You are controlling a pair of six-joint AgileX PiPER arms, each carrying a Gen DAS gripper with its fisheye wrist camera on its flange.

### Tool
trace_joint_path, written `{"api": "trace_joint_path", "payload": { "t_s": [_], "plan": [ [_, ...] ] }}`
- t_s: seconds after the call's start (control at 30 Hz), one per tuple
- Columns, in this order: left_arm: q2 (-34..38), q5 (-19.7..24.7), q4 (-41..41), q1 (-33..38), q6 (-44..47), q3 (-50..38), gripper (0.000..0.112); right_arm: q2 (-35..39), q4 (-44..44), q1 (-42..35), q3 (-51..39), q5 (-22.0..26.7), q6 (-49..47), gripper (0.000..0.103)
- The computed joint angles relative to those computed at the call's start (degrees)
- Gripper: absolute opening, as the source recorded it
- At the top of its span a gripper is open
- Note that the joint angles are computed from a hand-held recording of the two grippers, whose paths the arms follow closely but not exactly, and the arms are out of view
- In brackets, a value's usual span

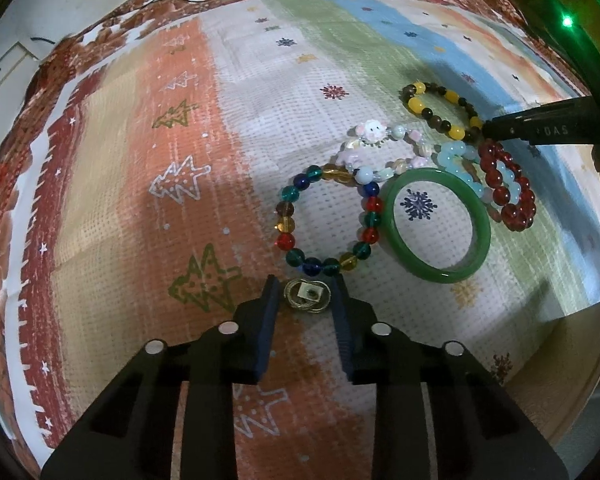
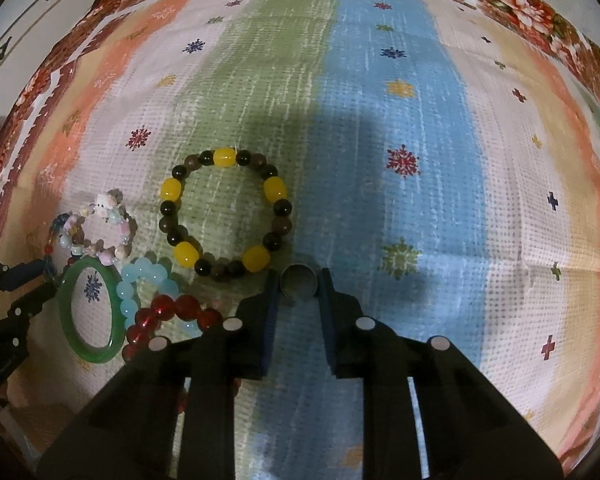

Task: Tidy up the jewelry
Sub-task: 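Close left tool on the gold coin charm while right tool closes on the metal ring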

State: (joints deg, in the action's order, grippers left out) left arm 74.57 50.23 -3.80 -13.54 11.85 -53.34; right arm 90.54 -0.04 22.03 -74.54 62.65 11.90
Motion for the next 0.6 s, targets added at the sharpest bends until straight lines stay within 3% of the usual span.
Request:
{"api": "trace_joint_path", "payload": {
  "t_s": [0.6],
  "plan": [
    [-0.89,4.82,-7.35,6.32,3.58,-3.58,0.021,-2.75,1.21,1.37,-2.71,3.45,-0.06,0.021]
  ]
}}
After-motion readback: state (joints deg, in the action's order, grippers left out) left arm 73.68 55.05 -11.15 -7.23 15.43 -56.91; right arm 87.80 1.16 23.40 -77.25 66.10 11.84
